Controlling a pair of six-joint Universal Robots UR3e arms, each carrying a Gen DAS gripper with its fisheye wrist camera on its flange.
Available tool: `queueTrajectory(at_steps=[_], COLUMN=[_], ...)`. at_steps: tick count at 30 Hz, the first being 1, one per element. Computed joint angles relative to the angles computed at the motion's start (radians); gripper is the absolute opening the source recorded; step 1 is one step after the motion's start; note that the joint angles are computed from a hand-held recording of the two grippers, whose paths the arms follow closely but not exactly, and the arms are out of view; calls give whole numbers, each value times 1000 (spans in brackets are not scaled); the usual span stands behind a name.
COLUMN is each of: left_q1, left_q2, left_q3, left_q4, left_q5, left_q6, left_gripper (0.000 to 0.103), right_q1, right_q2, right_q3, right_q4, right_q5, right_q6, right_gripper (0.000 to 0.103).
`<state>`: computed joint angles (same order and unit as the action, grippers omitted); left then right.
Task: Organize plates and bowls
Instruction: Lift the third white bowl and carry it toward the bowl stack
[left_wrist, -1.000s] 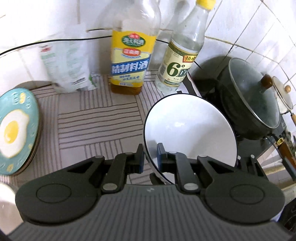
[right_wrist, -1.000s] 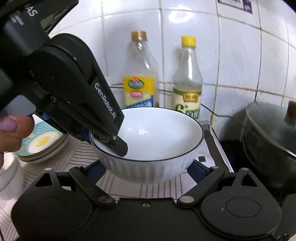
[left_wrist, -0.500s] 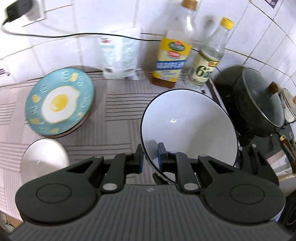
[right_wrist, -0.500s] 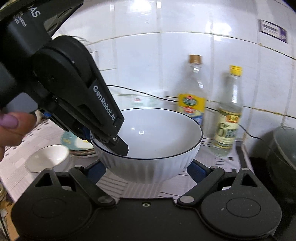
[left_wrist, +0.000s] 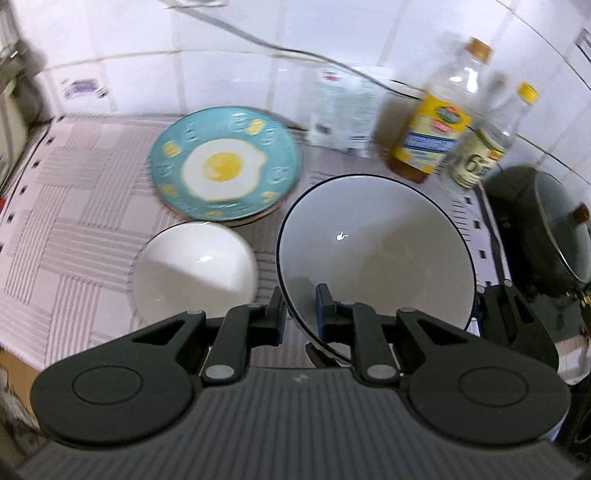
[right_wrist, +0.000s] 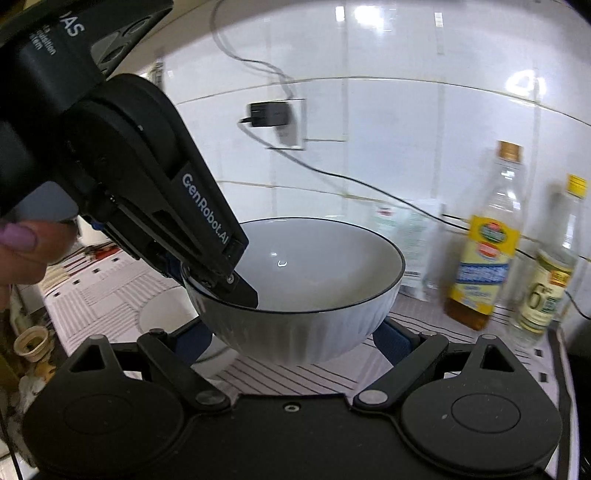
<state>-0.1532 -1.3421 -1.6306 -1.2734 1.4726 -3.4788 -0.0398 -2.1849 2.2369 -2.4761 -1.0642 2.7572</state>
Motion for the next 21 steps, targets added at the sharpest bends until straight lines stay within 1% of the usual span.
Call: queueTrajectory(at_steps=[3, 10, 13, 15, 18, 21], left_q1=[53, 167, 170, 194, 242, 278], left_q2=[48, 140, 147, 152, 158, 162], left_q3=[-34, -116, -126, -133, -154, -186], left_q4=[-44, -90, -86, -97, -115, -106], left_q5=[1, 12, 66, 67, 54, 34], left_q6=[4, 79, 109, 134, 180, 209], left_gripper=[15, 16, 17, 18, 18, 18], right_q1=[89, 276, 324, 336, 350, 378], right_q2=[73, 266, 345, 383, 424, 466], right_q3=[-26, -116, -157, -165, -160, -169], right_q4=[-50, -145, -172, -199, -237, -258], right_q5=[-33, -103, -111, -95, -79, -95], right_q6=[33, 112, 141, 167, 176, 195], right_gripper=[96, 96, 96, 96, 96, 96])
